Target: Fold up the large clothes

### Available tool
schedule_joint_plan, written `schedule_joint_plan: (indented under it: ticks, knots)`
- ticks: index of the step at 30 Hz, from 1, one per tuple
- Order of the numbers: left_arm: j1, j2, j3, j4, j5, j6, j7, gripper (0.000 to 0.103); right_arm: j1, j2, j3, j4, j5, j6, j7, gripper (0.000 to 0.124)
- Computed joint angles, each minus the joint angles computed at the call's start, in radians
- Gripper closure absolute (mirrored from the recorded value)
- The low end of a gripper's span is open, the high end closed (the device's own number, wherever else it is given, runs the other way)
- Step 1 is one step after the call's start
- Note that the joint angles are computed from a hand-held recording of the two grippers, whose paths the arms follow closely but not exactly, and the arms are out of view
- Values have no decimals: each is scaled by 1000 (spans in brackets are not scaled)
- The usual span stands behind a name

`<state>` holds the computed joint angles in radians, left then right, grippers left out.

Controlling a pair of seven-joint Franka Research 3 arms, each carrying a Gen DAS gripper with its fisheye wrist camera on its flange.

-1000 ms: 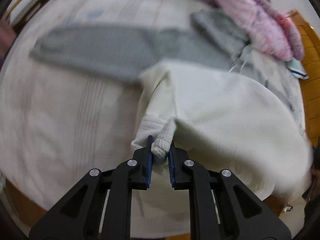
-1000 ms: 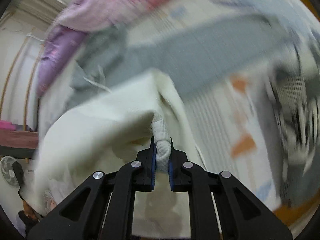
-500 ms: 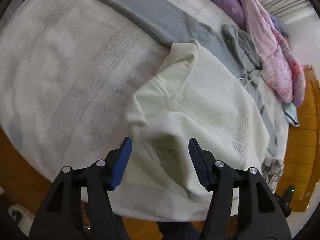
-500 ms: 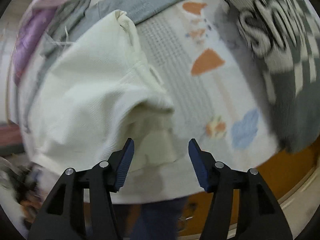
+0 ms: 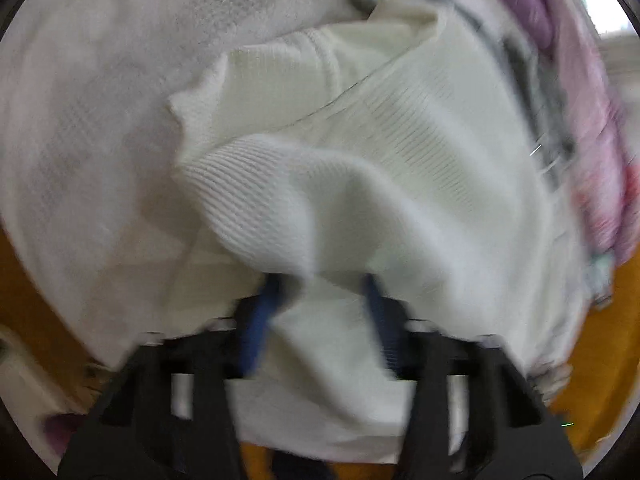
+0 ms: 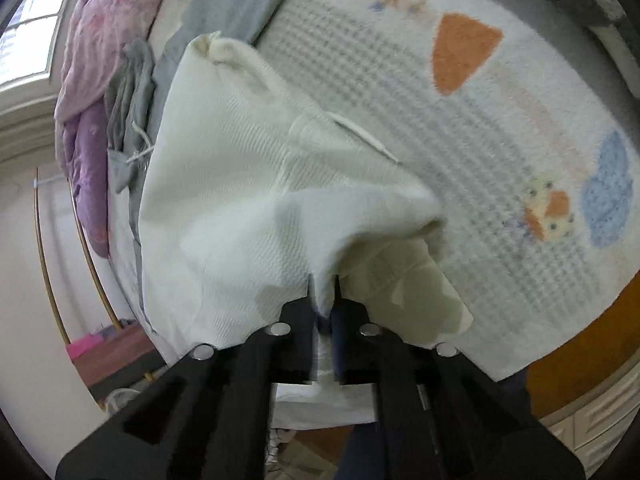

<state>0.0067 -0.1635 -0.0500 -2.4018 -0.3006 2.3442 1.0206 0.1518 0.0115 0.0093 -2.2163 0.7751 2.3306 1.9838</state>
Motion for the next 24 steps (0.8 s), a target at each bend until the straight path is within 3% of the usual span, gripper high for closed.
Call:
schedule_joint_plan:
  ticks: [8, 12, 16, 18, 21, 24]
  knots:
    - [21, -8, 24, -60, 17, -7, 125, 74, 47, 14, 31, -116, -41, 138, 54, 119]
    - [18, -24, 43, -48, -60, -44, 227, 73, 66, 31, 33, -4, -285, 22, 184, 111]
    - [14, -113, 68, -54, -138, -15, 361, 73, 87, 25, 43, 107, -450, -100, 224, 110]
    - [19, -136, 62, -40, -99, 7, 371, 72, 105, 35, 55, 175, -521, -133, 216, 110]
    - [17, -108, 68, -4, -83, 53, 390, 69, 128, 80, 69, 252, -517, -98, 155, 110]
    - [5, -14, 83, 49, -143, 51, 461, 68, 158, 227, 91, 437, -507, -66, 32, 114]
